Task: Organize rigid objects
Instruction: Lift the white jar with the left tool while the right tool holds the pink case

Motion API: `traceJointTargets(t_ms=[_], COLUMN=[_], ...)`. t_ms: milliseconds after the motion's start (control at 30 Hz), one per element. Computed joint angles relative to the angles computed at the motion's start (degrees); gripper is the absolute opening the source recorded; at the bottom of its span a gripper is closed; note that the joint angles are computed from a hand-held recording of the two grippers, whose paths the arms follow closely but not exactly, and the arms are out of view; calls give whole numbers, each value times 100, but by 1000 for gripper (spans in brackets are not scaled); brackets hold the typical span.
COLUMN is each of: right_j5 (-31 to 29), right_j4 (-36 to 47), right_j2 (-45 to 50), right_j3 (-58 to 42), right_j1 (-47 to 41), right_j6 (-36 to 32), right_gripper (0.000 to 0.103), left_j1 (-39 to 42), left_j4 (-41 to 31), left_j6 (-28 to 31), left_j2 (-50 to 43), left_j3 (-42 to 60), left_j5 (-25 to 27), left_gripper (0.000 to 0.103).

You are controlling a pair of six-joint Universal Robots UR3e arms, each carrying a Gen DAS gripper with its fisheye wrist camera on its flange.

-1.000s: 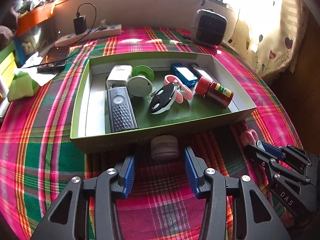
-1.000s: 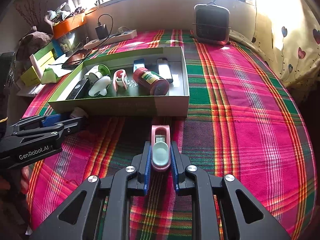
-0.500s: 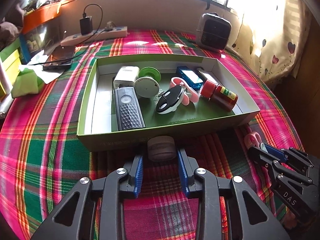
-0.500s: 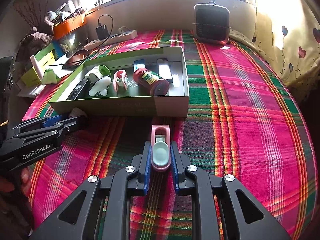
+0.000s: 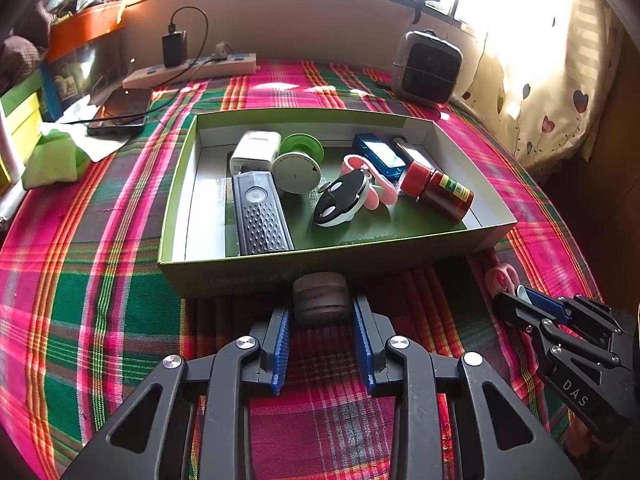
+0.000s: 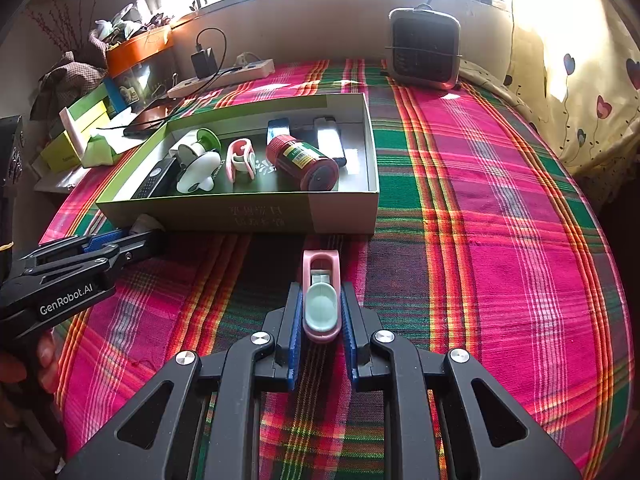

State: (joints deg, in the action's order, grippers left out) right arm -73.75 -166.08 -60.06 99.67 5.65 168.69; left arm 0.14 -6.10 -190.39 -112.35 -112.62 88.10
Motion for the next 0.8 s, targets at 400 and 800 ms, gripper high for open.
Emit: traceJointTargets(t_ms=[400, 800], right_j5=[-23, -37], right_j4=[-7, -2], right_j2=[9, 4], right_j3=[-6, -12], right_j1=[12, 26], right_j6=[0, 8], right_gripper=[19, 19], left_j1=[12, 8], left_j4=[24, 42], left_j6=[-29, -43], left_j2=[50, 92], left_j3=[-58, -114], left_j5=[-37, -53], left_gripper=[27, 27])
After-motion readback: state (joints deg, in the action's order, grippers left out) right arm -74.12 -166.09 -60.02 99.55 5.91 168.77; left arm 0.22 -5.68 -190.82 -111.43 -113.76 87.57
